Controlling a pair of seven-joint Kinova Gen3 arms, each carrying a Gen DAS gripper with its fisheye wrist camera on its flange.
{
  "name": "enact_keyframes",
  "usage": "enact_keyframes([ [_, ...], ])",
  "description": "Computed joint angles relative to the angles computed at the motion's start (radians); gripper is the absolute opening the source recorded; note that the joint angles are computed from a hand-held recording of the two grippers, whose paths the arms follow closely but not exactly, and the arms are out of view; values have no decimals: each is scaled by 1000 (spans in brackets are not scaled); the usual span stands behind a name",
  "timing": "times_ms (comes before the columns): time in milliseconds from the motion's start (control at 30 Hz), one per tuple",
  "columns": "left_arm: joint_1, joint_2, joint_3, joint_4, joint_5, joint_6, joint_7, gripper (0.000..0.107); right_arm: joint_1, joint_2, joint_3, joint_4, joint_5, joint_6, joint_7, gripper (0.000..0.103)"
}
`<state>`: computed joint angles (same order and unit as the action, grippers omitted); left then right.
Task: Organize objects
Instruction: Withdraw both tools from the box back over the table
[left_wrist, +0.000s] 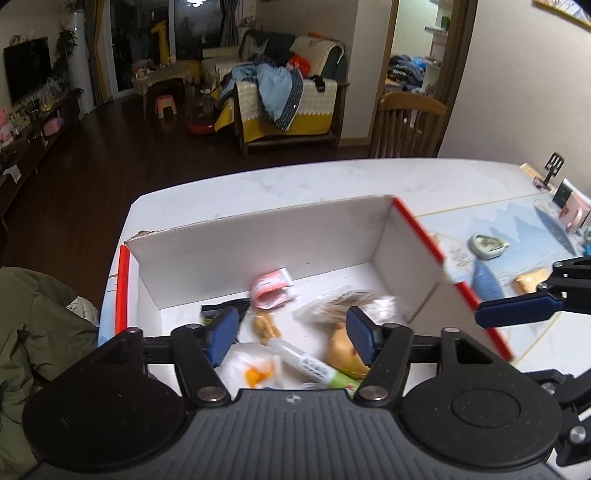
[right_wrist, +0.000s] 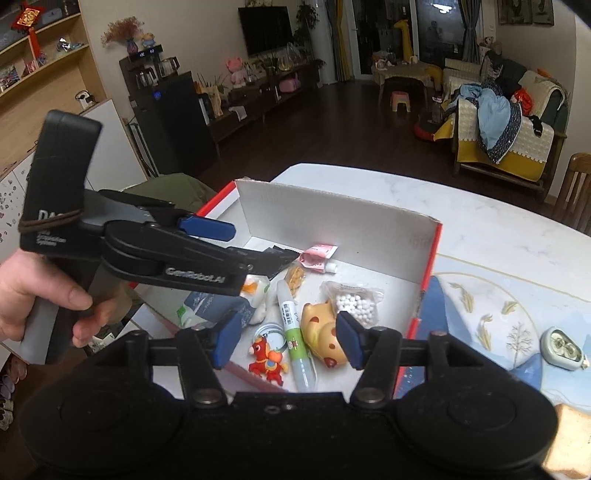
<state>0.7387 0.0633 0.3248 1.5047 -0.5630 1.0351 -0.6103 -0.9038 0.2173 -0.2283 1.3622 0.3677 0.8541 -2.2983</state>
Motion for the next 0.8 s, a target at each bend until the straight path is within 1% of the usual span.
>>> enact_keyframes([
  [100,18,-3,14,-13,-5,14,22,65,9,-38,-4,39,1,-13,-1,61],
  [167,36,-2,24,-19,-19,22,44,68,10,-65,-10,69,24,-19,-13,64],
  [233,58,2,34,-24,-43,33,79,70,21,-92,-21,97,34,-24,-12,65],
  [433,127,32,44,-66,-81,71,169,71,85,-168,-60,177,7,-64,37,78],
  [533,173,54,43,-90,-112,94,212,72,124,-212,-74,219,-26,-81,84,82],
  [633,216,77,33,-115,-131,112,254,76,166,-258,-86,266,-60,-108,123,87],
  [800,283,130,13,-176,-139,144,278,79,245,-330,-85,351,-153,-151,213,94],
])
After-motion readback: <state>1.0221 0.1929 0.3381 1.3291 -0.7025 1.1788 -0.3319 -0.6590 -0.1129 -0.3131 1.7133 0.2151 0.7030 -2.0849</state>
